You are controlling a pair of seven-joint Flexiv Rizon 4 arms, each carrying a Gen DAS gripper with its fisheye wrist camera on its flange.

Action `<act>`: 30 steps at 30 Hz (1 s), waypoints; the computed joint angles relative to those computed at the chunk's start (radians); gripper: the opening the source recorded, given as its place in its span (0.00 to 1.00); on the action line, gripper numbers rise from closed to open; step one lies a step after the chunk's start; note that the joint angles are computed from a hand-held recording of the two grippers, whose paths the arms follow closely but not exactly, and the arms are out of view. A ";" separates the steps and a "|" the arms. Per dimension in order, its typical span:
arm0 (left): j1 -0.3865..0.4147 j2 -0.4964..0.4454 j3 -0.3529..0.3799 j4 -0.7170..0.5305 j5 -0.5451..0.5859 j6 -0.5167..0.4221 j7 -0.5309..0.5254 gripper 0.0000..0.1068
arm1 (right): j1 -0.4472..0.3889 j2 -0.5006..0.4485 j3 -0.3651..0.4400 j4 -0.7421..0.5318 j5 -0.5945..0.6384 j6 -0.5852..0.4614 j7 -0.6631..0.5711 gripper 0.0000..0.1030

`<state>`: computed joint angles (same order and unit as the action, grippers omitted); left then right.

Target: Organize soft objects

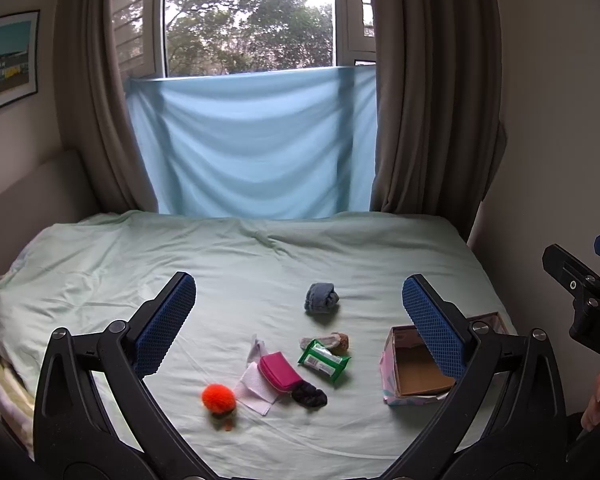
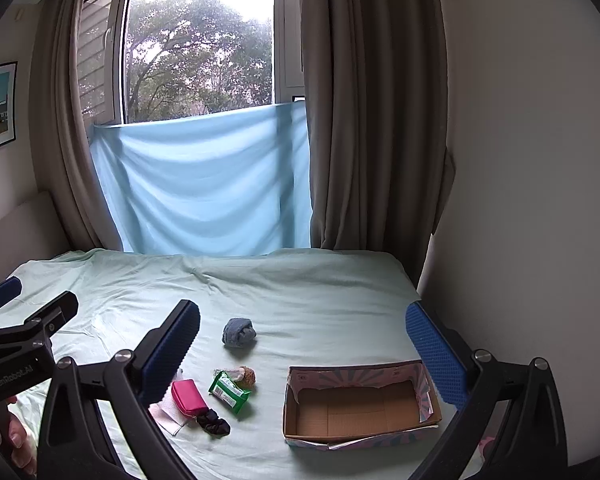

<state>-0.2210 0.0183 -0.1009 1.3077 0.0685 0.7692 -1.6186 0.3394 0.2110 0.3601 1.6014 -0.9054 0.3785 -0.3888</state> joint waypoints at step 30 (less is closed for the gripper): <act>0.016 0.053 0.002 0.012 0.061 -0.097 -0.096 0.96 | -0.022 0.029 -0.010 0.023 0.060 0.088 -0.080 1.00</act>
